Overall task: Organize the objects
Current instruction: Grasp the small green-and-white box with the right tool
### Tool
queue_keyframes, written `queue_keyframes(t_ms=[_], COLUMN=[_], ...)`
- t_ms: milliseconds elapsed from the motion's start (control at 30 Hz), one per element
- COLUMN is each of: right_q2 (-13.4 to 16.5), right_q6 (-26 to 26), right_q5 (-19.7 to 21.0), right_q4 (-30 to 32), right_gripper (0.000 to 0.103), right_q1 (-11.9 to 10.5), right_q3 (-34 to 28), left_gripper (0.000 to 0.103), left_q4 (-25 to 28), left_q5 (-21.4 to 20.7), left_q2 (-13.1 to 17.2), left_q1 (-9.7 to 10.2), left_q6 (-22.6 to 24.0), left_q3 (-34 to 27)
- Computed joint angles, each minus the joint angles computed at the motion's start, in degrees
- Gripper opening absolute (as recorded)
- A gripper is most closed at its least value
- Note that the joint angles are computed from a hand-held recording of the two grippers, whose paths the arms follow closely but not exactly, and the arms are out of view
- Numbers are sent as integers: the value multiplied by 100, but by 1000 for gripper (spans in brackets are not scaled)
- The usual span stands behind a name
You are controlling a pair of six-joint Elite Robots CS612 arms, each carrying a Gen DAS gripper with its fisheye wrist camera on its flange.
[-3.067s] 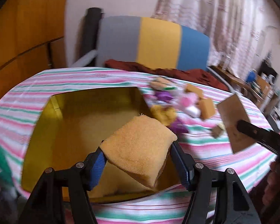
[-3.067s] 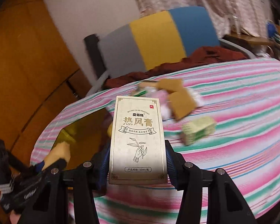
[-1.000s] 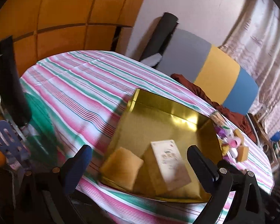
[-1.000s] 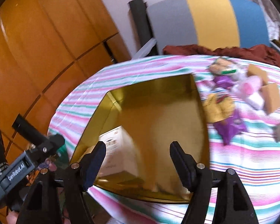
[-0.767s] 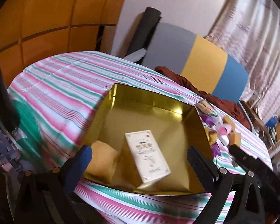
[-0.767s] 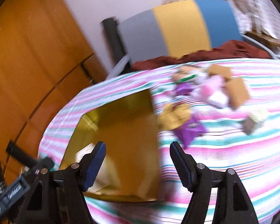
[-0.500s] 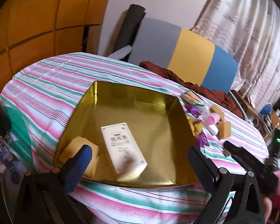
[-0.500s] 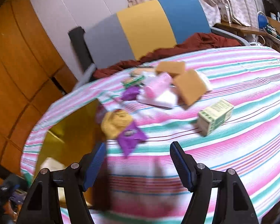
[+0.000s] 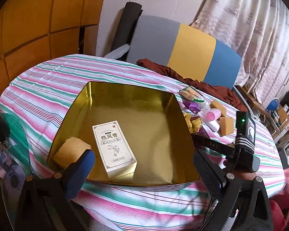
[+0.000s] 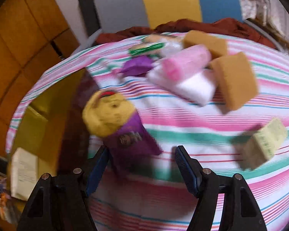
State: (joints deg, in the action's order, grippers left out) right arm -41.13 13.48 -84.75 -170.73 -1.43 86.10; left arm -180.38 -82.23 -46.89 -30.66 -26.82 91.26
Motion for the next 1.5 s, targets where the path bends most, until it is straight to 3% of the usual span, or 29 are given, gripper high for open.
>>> queue_keyframes(t_ms=[67, 167, 233, 333, 400, 600, 700, 900, 1000, 1167, 1267, 1500], right_q2=[-127, -377, -499, -581, -606, -493, -376, -253, -255, -351, -443, -590], right_q6=[215, 542, 779, 1131, 1315, 1838, 1989, 2620, 2381, 1981, 1823, 1243], right_q5=[-256, -111, -403, -878, -962, -640, -905, -844, -884, -566, -418, -471], right_q4=[-138, -821, -1255, -1422, -1233, -460, -51, 213, 99, -402, -609, -1098], right_gripper=[71, 72, 72, 72, 72, 72, 72, 72, 71, 42, 35, 32], right_q1=[-42, -201, -241, -300, -352, -450, -409, -478, -474, -583, -652, -748], right_q3=[200, 734, 1018, 1153, 1137, 809, 544, 329, 364, 708, 919, 1331], left_gripper=[102, 102, 102, 102, 102, 102, 102, 102, 102, 102, 102, 102], left_q4=[-8, -10, -27, 62, 51, 67, 94, 110, 144, 214, 266, 435], left_q5=[30, -79, -150, -305, -339, -296, -355, -333, -360, -366, -344, -282], left_q2=[7, 39, 70, 111, 115, 72, 61, 36, 44, 92, 139, 314], left_q1=[-16, -23, -36, -69, -100, -187, -195, -241, -255, -300, -354, -518], left_q6=[39, 66, 83, 146, 225, 426, 414, 543, 610, 759, 818, 1126], left_q3=[-13, -68, -116, -210, -221, -173, -169, -152, -176, -283, -395, -758])
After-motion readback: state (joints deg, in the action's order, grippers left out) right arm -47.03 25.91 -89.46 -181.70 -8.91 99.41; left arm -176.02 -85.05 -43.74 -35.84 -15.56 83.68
